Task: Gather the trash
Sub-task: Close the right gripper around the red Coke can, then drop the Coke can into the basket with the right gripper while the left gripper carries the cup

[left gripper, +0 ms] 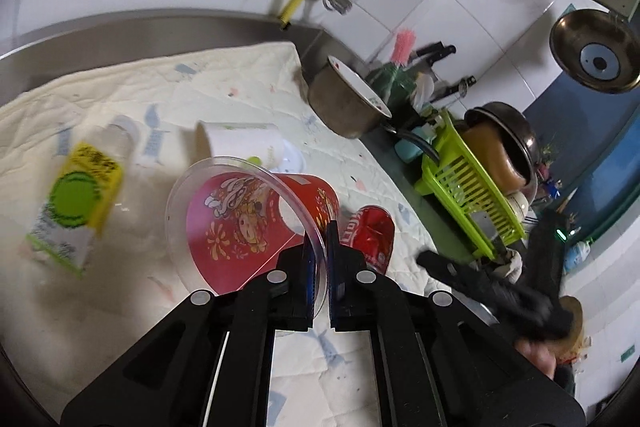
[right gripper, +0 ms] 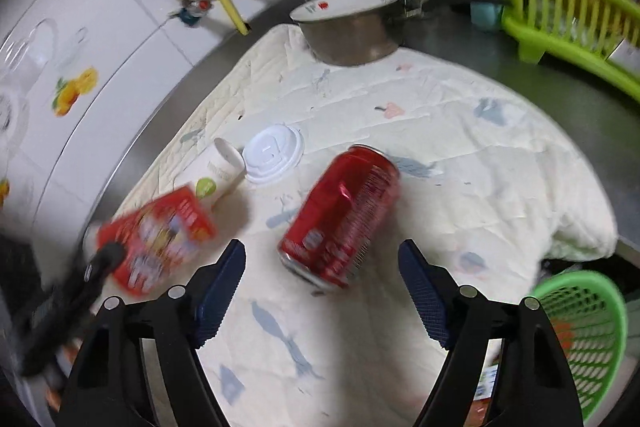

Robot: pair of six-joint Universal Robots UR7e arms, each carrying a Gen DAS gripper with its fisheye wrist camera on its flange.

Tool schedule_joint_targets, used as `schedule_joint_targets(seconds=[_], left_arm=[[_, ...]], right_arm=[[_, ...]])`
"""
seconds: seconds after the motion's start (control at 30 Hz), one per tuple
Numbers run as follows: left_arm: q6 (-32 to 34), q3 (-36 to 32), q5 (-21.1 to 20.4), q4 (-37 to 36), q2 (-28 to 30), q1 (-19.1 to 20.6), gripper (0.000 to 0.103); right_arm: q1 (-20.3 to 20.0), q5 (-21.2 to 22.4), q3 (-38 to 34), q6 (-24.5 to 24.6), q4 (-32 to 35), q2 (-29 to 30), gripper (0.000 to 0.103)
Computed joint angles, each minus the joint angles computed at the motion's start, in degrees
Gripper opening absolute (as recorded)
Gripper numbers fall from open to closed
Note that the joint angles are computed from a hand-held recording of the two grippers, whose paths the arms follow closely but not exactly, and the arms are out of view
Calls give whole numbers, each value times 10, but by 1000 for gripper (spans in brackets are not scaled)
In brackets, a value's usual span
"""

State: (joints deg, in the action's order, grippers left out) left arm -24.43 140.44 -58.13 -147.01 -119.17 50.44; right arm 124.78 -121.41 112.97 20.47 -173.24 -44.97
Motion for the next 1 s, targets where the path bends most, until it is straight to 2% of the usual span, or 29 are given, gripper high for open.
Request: schedule_joint_targets(seconds=[0.23, 0.3, 0.4, 0.5, 0.77, 1.0], left_arm=[[-15, 8, 27, 51, -68, -22, 4], [-17, 8, 39, 66, -82, -31, 4], [-21, 9, 45, 77, -96, -38, 4], [-24, 10, 48, 87, -102, -42, 4], [-33, 12, 47, 100, -96, -60, 4], [-45, 16, 29, 108, -72, -98, 4]], right_arm=[[-24, -13, -67, 89, 70, 41, 76], [-28, -30, -83, 116, 100, 51, 76], [-46, 2, -83, 148, 104, 56, 69], [-55, 14, -84, 159, 95, 64, 64], [-55, 30, -42, 121, 40, 41, 61], [-32, 29, 78, 70, -44, -53, 60]])
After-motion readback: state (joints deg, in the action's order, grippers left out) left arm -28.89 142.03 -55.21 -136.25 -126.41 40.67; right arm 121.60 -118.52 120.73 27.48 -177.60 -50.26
